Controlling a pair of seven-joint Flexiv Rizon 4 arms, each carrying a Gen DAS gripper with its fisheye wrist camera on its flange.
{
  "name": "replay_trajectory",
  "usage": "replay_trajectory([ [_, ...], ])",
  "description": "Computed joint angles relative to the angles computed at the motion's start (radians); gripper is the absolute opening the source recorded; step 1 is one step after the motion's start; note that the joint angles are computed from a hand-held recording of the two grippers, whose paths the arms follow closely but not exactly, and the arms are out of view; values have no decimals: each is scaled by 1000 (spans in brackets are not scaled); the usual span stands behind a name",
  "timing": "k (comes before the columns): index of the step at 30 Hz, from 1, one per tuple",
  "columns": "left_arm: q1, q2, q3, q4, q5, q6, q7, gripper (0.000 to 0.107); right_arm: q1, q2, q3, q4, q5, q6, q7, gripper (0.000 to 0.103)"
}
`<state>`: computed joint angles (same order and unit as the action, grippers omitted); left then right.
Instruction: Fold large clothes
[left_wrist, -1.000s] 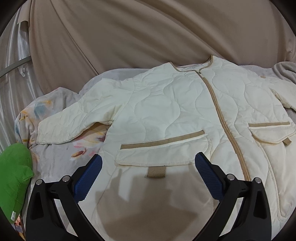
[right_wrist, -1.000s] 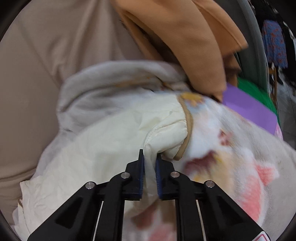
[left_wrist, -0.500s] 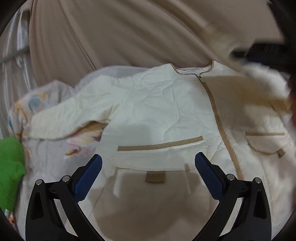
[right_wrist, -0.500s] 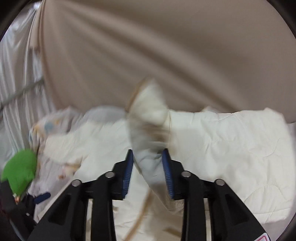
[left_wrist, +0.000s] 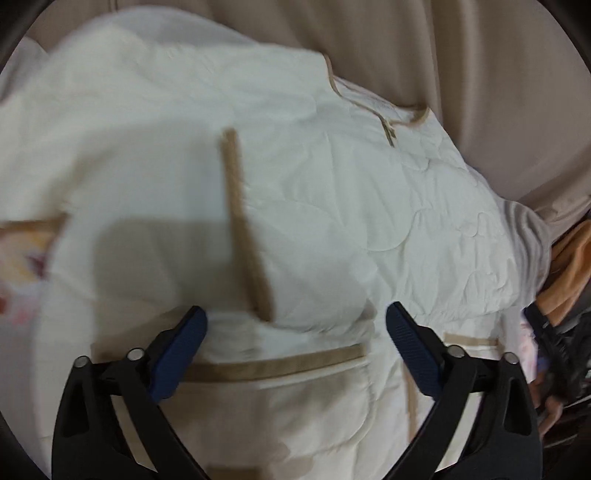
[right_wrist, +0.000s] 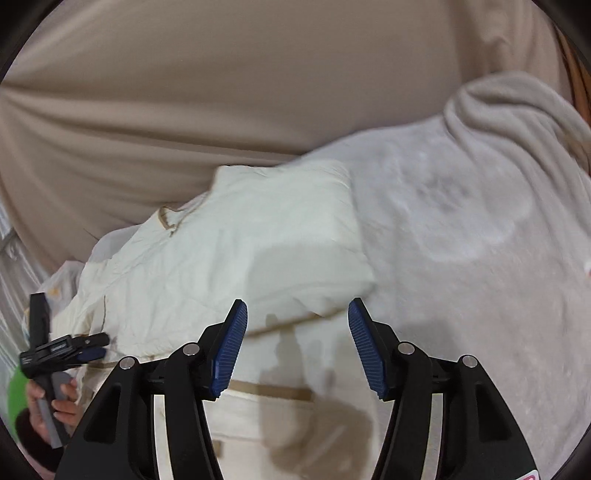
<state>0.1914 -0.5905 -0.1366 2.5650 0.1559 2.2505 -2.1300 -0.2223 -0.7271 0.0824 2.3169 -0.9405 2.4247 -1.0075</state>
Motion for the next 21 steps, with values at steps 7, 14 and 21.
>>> replay_trajectory([
  [7,-115,94,76,-42,-71,32,123,16,13,-54,-7,-72,-152,-19,117,57],
  [14,-213,101,203,-53,-307,17,326,16,114,-87,-5,-155,-138,-97,149,42],
  [21,-116,-66,149,-101,-259,107,278,17,79,-108,7,-183,-165,-66,239,16],
])
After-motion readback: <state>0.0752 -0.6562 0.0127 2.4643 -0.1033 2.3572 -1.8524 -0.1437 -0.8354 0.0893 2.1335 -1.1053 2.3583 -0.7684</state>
